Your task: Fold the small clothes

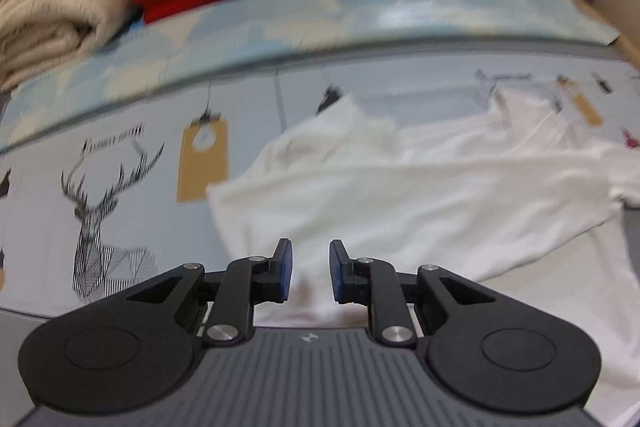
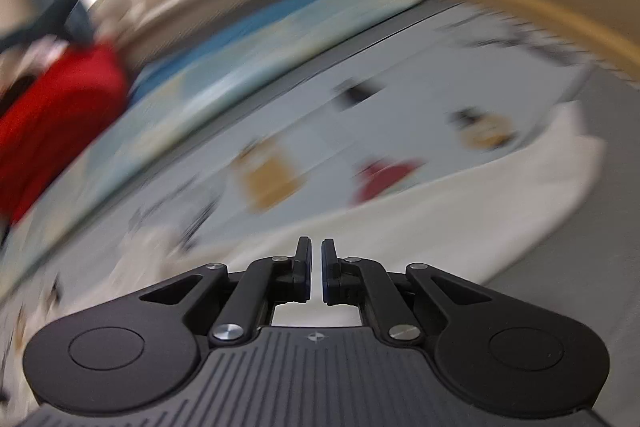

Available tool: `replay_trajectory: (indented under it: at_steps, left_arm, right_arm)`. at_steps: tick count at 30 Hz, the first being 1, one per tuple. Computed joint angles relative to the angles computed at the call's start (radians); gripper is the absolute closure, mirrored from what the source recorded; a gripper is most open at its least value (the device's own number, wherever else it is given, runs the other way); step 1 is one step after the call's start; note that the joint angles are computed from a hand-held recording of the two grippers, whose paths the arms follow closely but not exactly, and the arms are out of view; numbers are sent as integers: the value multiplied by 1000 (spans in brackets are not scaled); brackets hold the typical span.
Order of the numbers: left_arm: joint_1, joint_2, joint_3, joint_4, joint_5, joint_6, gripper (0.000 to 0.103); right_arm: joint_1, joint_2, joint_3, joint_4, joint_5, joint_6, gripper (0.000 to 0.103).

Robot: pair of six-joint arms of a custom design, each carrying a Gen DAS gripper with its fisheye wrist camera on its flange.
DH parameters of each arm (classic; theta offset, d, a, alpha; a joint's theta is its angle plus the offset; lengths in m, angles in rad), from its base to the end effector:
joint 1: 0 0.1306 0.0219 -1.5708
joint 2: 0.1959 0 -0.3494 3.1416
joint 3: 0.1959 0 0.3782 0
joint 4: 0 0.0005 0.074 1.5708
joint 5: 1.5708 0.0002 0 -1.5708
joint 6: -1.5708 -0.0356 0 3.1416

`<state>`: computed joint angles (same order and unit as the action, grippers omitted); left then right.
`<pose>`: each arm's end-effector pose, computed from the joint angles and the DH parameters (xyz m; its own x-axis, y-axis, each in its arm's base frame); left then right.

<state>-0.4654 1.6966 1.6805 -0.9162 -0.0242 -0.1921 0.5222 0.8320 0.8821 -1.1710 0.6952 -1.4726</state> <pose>0.5146 -0.2580 0.3679 -0.6212 0.5255 -0.5813 0.5648 0.8145 0.1328 0.2396 0.1110 0.3574 -0.2174 0.7566 -0.6167 0.7628 0.5258 0.3762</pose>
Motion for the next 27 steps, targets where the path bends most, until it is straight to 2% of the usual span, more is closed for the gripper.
replay_trajectory:
  at_steps: [4,6,8,11,13,17,19,24,27]
  left_arm:
    - [-20,-35,-29,50,9,-19,80]
    - [-23,-35,-31,61,1,-17,80]
    - [-20,-23,-19,57,-2,-9,80]
    - [-19,-8,-5,55,-7,-8,80]
    - [-19,0,-3,56,-12,-12,80]
    - [-22,6,-3,57,-7,-28,80]
    - [-26,6,-5,60,-6,-43,80]
    - [-29,7,-10,68,-6,-61,80]
    - [-29,8,-9,71,-8,-63,80]
  right_arm:
    - [-59,-239,-148,-129,108,-217,99]
    - [-121,-345,-216,-193,127,-304,98]
    - [-190,-447,-284,-230,115,-346,98]
    - [-359,-617,-391,-180,23,-264,95]
    - [-493,-723,-454,-107,-69,-149,95]
    - [-723,-803,-513,-45,-212,8,95]
    - [-818,-797,-535,2,-277,70,95]
    - [-900,-810,-580,108,-342,168,96]
    - [-952,-829,-606,175,-407,184,96]
